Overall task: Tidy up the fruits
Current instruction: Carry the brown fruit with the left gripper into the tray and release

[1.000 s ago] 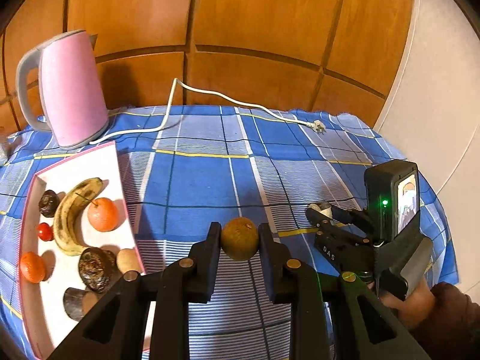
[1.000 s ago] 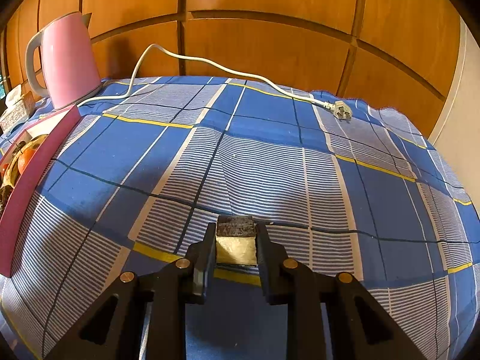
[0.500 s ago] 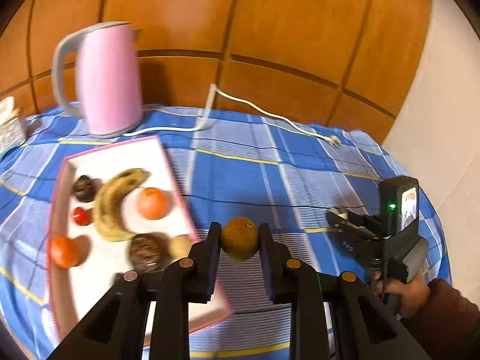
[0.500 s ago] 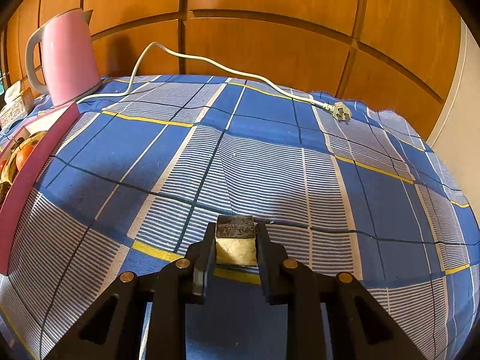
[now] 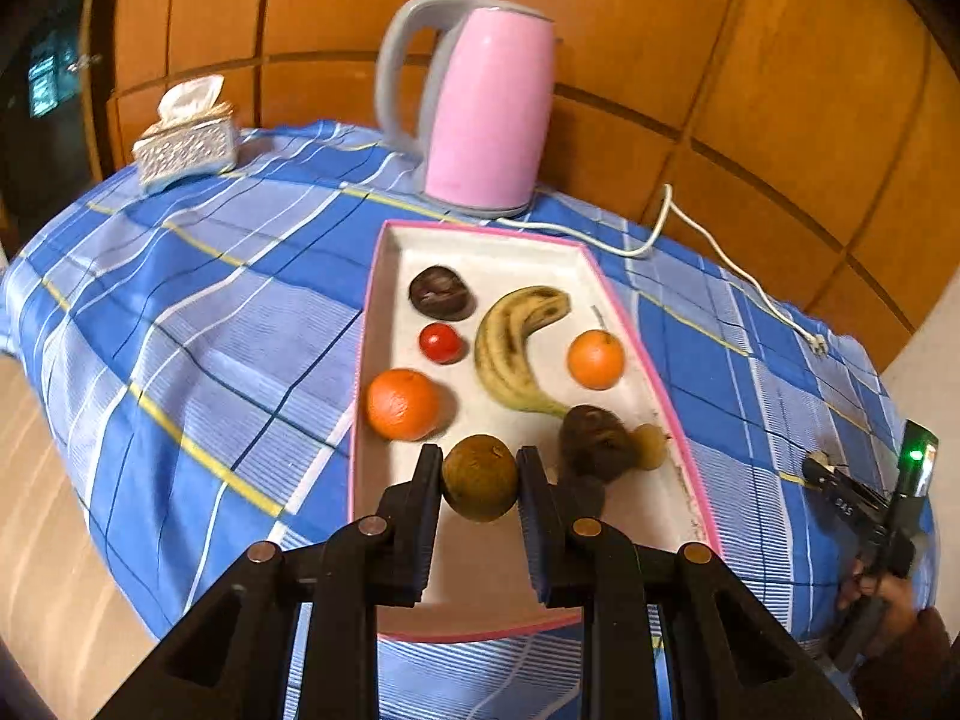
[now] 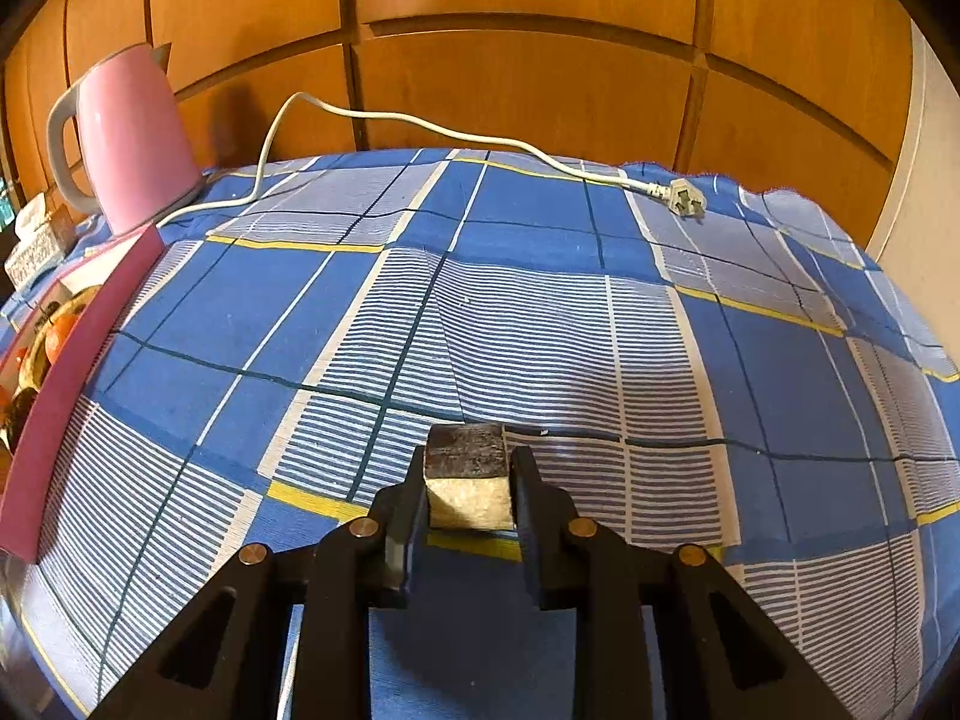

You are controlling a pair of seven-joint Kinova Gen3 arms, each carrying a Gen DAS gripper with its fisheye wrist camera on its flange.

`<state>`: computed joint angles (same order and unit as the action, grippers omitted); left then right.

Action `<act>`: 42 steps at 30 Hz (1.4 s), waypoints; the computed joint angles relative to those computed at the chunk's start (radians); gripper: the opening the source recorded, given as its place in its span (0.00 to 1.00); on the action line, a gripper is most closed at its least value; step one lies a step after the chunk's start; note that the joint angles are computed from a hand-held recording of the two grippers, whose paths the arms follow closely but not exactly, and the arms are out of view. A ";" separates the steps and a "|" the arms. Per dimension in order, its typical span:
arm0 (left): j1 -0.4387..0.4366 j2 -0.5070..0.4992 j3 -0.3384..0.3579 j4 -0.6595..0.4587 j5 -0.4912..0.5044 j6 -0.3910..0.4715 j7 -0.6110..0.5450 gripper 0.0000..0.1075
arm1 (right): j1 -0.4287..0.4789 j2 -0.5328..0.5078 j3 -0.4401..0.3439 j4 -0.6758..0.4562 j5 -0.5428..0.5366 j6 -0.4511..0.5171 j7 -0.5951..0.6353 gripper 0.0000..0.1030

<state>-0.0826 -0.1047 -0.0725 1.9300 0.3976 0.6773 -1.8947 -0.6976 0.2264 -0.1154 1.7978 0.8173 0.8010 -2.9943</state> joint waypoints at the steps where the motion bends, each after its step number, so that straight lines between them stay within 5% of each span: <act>1: 0.001 0.000 0.001 0.002 0.003 0.000 0.000 0.23 | 0.003 -0.003 0.000 0.003 -0.004 -0.007 -0.001 0.27; 6: 0.019 0.008 0.004 0.010 0.034 -0.005 -0.045 0.23 | 0.032 -0.032 -0.011 0.014 -0.063 -0.046 0.065 0.36; 8: 0.021 0.012 0.008 0.010 0.042 -0.001 -0.051 0.23 | 0.029 -0.049 -0.014 0.027 -0.064 -0.050 0.059 0.53; 10: 0.023 0.015 0.013 0.009 0.044 0.001 -0.050 0.23 | 0.020 -0.063 -0.024 0.033 -0.053 -0.030 0.053 0.59; 21: 0.012 0.004 0.009 0.021 0.032 -0.007 -0.038 0.23 | 0.030 -0.043 -0.043 -0.034 -0.044 0.041 0.083 0.59; 22: 0.011 0.002 0.009 0.022 0.027 -0.011 -0.034 0.23 | 0.027 -0.035 -0.039 -0.042 -0.046 0.047 0.086 0.57; 25: 0.012 -0.007 0.005 0.028 0.020 -0.023 -0.032 0.23 | 0.016 0.015 -0.042 -0.090 -0.044 0.115 0.108 0.23; 32: 0.004 0.013 -0.019 0.004 0.085 0.001 -0.097 0.23 | -0.041 0.024 -0.008 -0.078 -0.002 0.138 0.068 0.23; 42: -0.017 0.103 0.031 -0.091 0.065 0.009 -0.046 0.23 | -0.045 0.025 -0.009 -0.076 0.007 0.141 0.049 0.23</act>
